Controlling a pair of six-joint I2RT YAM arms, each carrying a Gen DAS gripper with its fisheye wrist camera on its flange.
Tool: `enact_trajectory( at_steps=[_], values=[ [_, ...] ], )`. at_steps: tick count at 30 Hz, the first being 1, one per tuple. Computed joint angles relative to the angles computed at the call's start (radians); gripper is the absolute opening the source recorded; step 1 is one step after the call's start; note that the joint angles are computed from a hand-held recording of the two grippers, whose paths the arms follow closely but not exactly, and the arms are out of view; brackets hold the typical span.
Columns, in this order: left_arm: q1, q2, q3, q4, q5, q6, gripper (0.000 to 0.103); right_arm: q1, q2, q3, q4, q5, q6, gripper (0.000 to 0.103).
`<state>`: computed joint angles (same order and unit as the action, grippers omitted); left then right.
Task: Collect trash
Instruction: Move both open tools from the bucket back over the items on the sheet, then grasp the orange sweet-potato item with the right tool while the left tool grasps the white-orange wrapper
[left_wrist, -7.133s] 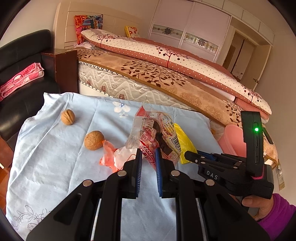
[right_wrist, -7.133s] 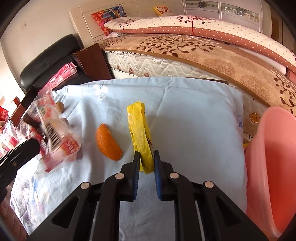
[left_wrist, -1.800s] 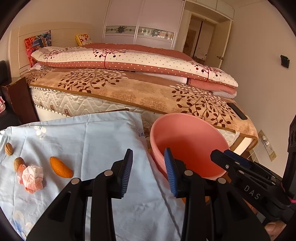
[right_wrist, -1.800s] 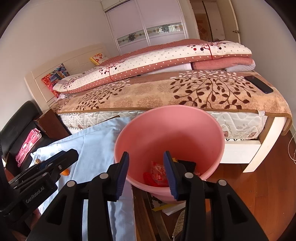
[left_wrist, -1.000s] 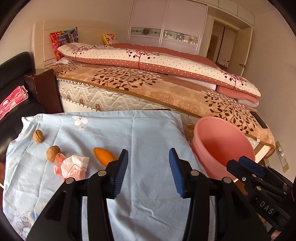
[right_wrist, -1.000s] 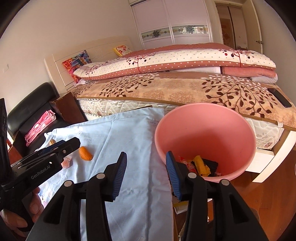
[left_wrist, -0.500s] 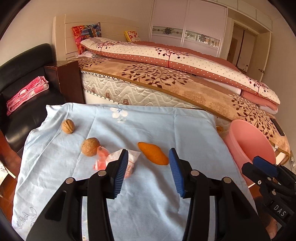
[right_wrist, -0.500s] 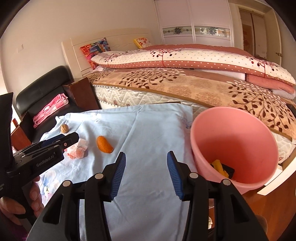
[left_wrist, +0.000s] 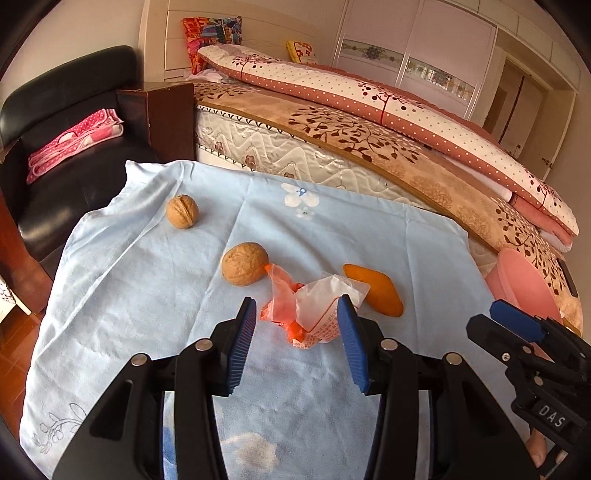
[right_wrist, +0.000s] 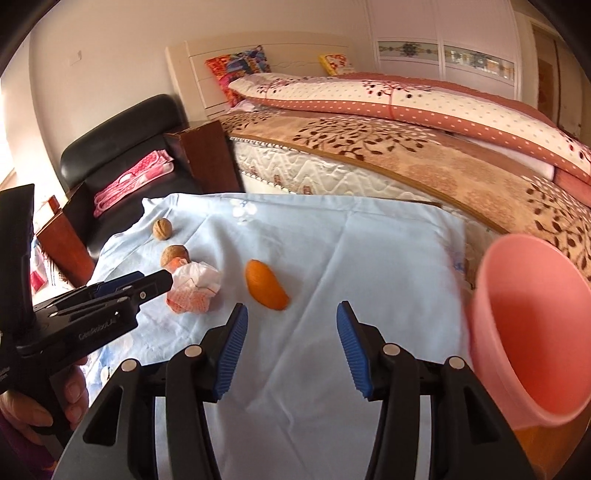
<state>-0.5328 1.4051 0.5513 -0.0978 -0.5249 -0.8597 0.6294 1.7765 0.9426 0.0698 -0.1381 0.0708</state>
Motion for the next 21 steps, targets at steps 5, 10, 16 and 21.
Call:
enact_trajectory(
  at_steps=[5, 10, 16, 21],
  values=[
    [0.009, -0.041, -0.028, -0.002, -0.001, 0.011, 0.046, 0.029, 0.125, 0.142, -0.049, -0.006, -0.020, 0.050],
    [0.026, -0.057, -0.055, 0.016, 0.027, 0.017, 0.046, 0.047, 0.245, 0.280, -0.119, -0.004, -0.066, 0.050],
    [0.046, -0.037, -0.058, 0.056, 0.074, 0.040, 0.046, 0.063, 0.347, 0.402, -0.192, 0.003, -0.102, 0.050],
    [0.064, -0.002, -0.051, 0.078, 0.104, 0.045, 0.046, 0.073, 0.396, 0.453, -0.235, 0.021, -0.129, 0.028]
  ],
)
